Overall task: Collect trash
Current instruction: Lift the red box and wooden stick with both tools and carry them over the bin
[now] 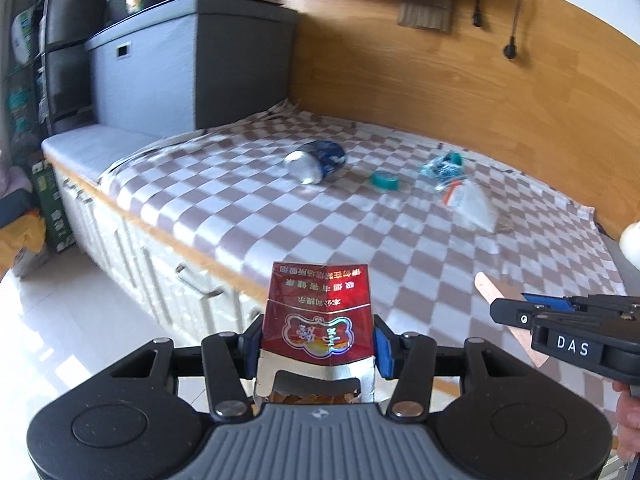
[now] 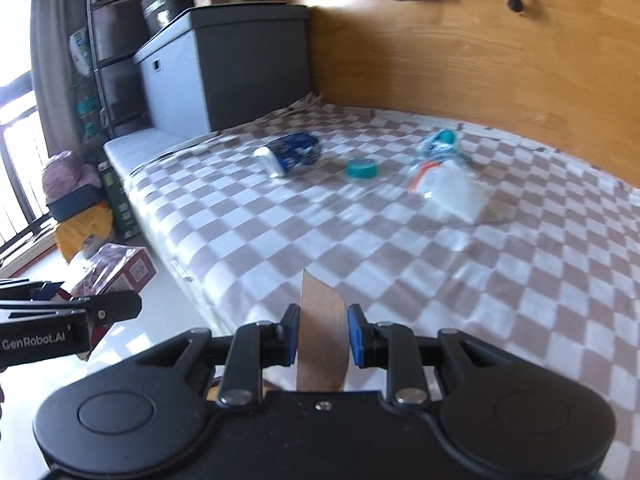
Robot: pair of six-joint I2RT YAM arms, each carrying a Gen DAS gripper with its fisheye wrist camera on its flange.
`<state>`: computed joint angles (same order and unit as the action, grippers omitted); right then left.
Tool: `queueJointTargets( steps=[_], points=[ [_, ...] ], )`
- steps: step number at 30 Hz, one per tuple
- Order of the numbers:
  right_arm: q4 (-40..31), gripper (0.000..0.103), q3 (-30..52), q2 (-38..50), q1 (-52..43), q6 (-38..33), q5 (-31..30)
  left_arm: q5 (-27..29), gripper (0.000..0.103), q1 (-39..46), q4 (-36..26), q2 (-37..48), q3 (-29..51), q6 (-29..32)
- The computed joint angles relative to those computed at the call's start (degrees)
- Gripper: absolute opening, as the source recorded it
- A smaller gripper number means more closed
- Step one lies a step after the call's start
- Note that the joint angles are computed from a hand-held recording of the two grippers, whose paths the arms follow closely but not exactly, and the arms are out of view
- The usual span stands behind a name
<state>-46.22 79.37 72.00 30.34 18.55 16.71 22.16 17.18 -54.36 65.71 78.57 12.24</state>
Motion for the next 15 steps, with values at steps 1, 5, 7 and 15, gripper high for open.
queueJointTargets(
  steps=[1, 5, 7, 15],
  points=[
    [0.16, 0.026, -0.14, 0.36, 0.93, 0.48, 0.20, 0.72, 0.052, 1.53, -0.35, -0.06, -0.53, 0.80],
    [1.18, 0.026, -1.39, 1.78, 4.64, 2.16, 0.32, 2.73, 0.052, 6.87, -1.26, -0.07, -3.36, 3.09],
    [1.62, 0.026, -2.02, 2.52, 6.10, 2.75, -0.07, 3.65, 0.052, 9.18, -1.35, -0.01, -4.97, 4.06],
    [3.96, 0.026, -6.26, 6.58, 10.37, 4.21, -2.31, 2.83, 0.052, 13.38, 1.09, 1.47, -12.61, 7.73]
  ],
)
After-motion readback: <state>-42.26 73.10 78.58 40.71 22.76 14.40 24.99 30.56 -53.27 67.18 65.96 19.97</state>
